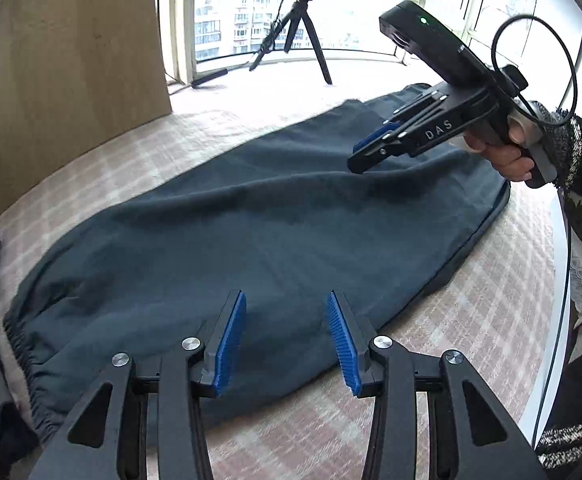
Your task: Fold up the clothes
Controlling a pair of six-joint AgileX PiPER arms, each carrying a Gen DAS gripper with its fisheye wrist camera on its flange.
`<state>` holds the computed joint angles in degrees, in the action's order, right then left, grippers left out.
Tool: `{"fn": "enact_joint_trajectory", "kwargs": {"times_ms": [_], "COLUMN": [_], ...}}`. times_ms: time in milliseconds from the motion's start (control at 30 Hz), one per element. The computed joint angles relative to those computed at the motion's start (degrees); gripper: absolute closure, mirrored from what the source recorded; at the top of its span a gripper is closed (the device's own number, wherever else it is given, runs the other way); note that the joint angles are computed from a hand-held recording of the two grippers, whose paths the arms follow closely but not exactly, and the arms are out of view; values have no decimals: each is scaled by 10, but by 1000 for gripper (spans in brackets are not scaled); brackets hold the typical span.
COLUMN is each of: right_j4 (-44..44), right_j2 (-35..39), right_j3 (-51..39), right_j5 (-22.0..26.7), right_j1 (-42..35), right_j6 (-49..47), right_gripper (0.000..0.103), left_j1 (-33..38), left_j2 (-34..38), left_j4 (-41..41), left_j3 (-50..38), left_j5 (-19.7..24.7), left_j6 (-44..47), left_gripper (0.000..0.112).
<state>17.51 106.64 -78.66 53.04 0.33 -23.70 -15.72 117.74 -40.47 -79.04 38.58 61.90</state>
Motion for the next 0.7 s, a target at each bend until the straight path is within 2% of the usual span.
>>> {"fn": "enact_joint_trajectory", "kwargs": {"times_ms": [100,233,333,400,533,700], "right_j4": [63,170,203,175,112,40], "right_j2": [-43,-155,-191,-182,-111,-15], "right_j3": [30,78,45,-10,-115,-160], "right_j5": [2,45,98,119,163,149], "right_j1": [-54,-213,-343,-380,-377,-287], "right_j6": [-42,-117,-159,-181,-240,-306], "right_gripper": [75,75,75,75,74,73], "left_j1": [-13,17,14,-8,-76,-146], "left_j2": [-8,-44,-65,-75,-44,10], "left_j4": [52,45,53,56,59,69], "left_j3": [13,38,43,43,-3,-66], "left_j5": [1,14,15,8,6,8], "left_j6": [-32,-31,-47,-58,-97,-177], "left_gripper": [72,72,71,69,66,66]}}
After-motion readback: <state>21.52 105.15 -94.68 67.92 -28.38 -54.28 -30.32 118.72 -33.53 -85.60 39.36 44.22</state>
